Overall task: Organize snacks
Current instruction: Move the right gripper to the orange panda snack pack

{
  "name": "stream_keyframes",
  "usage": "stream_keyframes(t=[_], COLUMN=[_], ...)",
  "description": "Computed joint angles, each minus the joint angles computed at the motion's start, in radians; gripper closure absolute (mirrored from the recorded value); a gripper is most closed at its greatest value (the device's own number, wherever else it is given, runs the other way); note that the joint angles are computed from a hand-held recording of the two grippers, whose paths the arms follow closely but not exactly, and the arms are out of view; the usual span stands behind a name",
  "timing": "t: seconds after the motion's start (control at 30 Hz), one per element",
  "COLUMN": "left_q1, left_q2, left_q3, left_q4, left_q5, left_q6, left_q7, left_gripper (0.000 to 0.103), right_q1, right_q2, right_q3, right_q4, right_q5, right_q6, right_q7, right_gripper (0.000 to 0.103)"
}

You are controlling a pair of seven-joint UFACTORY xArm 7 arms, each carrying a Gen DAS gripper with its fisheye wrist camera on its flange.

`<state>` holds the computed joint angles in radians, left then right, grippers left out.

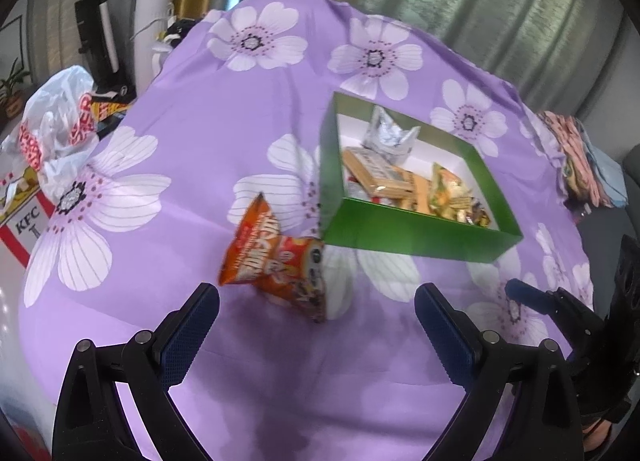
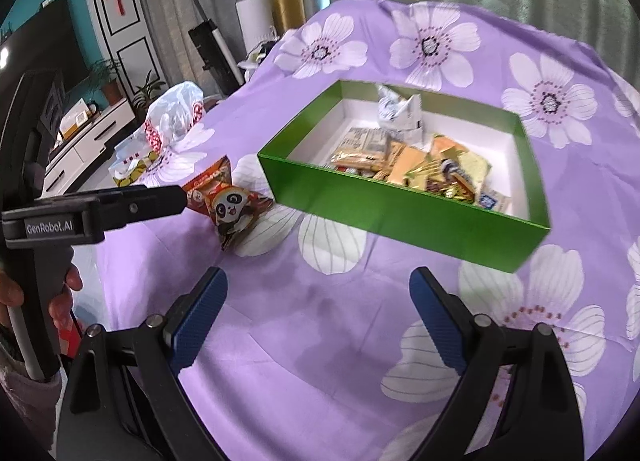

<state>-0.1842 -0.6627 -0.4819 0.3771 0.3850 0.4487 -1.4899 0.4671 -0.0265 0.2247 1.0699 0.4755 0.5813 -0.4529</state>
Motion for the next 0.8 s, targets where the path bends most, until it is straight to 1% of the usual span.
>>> stream_keyframes(t=[0.2,0.3,0.37,0.43,0.5,0.63,0.73,0.8], left_q1=[0.020,0.039,0.066,0.092,0.113,0.159,0.189,0.200], left_q2=[-0.026,-0.045,-0.048,-0.046,-0.039,-0.012,0.021,0.035], left_q3=[0.020,0.027,0.023,0.018,0.020,0.005,-0.007,-0.008], left_q4=[-0.050,-0.086,-0.106,-0.114,-0.123,-0.119,-0.103,-0.102], left_q5=[0.002,0.006,0.017,0.021,0.023,0.031,0.030,0.028], left_q6=[-0.024,-0.058,-0.097,-0.115,-0.154,-0.210,-0.231,-0.246], left_q7=[0.003,0.004,0.008,0.013,0.023,0.057,0.085,0.100], left_gripper=[0.005,0.005,0.005,0.005,0.005,0.005,0.005,0.007], right_q1=[0.012,0.009,0.005,0.005,0.003,0.005,0.021,0.036], right_q2=[0.068,0.104,0.130,0.159,0.192,0.252,0.301,0.339], right_q3=[0.019,0.033,0.041,0.053,0.067,0.093,0.106,0.108], right_q4=[0.044,0.073,0.095,0.116,0.143,0.195,0.239,0.275], right_q5=[-0.014,0.046,0.083,0.113,0.155,0.198,0.180,0.146], right_q6=[0.020,0.049,0.066,0.071,0.083,0.097,0.090,0.088], right_q7=[0.012,-0.026,-0.052,-0.070,-0.097,-0.133,-0.126,-0.100], right_gripper=[0.010,0.010,0.010,0.010,0.010,0.010,0.010,0.010])
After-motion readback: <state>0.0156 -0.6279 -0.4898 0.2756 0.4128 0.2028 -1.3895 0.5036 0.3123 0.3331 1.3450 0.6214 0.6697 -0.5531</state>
